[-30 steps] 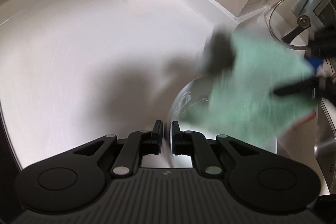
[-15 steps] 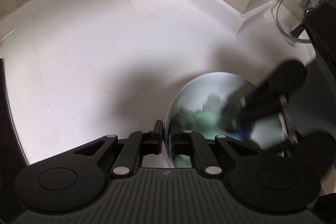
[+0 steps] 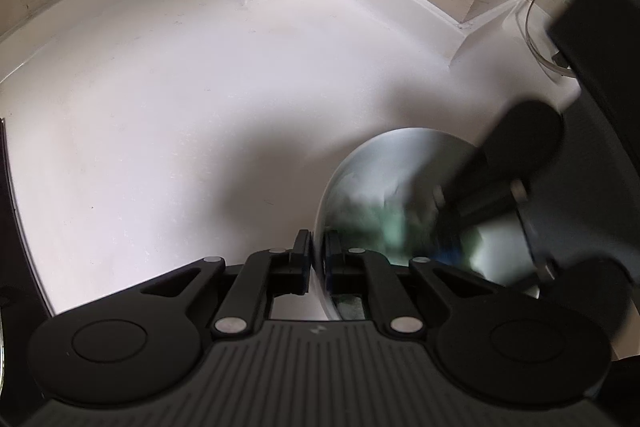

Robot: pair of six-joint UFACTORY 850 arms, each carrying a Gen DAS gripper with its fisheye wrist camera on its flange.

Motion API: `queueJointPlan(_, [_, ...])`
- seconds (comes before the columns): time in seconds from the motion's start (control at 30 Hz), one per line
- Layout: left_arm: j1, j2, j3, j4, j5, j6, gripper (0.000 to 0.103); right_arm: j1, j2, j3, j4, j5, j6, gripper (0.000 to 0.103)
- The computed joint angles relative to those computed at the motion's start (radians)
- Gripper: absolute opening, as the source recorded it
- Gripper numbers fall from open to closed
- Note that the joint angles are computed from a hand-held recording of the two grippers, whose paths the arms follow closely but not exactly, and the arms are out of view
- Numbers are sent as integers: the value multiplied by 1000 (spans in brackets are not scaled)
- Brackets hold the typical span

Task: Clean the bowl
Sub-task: 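Tilt the bowl with the left gripper while the right gripper wipes its inside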

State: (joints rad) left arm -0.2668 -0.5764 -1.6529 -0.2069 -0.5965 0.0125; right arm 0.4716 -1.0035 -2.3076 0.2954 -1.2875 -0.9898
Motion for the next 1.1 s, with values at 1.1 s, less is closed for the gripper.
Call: queueJointPlan(1.1, [-2,11,16,34,11,-8,4,8,101,149,-274,157,-5,10])
